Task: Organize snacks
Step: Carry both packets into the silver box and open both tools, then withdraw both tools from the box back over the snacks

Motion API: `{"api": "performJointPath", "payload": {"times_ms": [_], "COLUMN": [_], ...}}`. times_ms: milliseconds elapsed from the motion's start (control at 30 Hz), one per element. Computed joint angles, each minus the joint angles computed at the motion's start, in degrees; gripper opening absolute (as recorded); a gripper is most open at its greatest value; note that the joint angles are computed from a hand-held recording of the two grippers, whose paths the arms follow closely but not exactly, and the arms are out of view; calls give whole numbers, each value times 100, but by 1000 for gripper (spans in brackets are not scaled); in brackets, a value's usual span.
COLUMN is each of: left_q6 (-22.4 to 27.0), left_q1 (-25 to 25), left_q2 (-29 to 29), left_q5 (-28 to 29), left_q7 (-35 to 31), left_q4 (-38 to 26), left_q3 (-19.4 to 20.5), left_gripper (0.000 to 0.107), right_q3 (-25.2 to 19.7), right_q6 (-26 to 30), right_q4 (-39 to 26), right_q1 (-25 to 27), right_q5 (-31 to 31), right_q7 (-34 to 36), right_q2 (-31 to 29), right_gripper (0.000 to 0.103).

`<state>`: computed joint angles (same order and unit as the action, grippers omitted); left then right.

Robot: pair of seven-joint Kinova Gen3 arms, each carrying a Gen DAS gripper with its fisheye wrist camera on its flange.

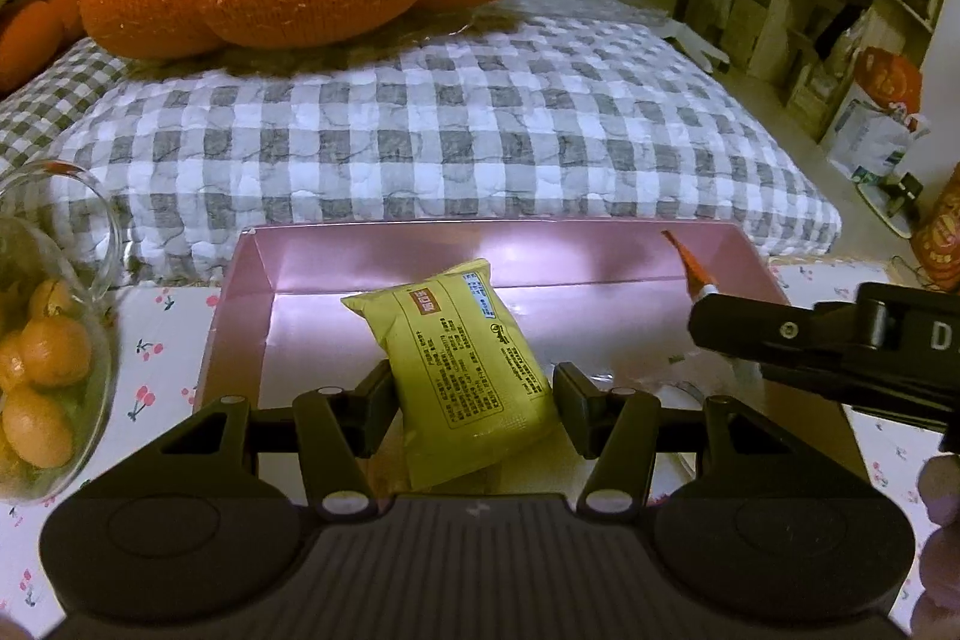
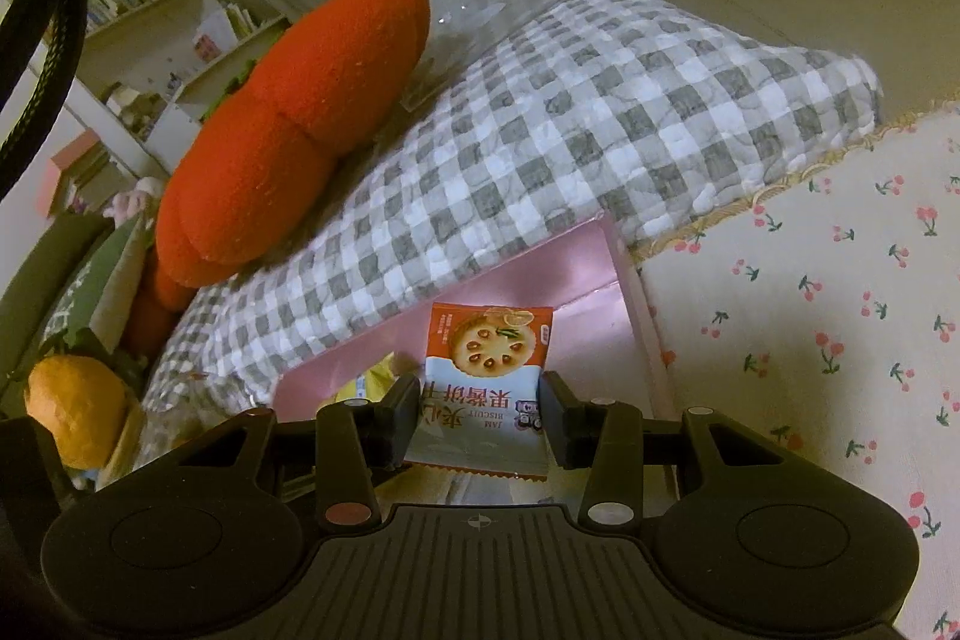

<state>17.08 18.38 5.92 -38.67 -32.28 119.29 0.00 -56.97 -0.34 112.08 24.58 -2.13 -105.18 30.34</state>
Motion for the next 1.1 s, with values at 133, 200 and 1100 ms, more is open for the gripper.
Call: {"api": "performJointPath", "payload": {"times_ms": [133,200,1100], "left_q6": [-60,-92,487], "left_q1": [83,122,-261], "left_q2": [84,101,-581], "left_q5": [-225,-305,-98], "left_q7": [199,264,244], "left_q4": [-22,-16,208], "left_q3": [-103,-153,524], "left_gripper": [53,53,91], "right_q3": [41,80,-308], "right_q6": [3,47,462], "right_q4": [-25,-48,230], "right_q1": [-27,-55,394], "right_q5": [0,-12,-590], "right_q7": [-11,-24,35], "right_q2": [47,41,-638], "right_gripper": [43,43,77]}}
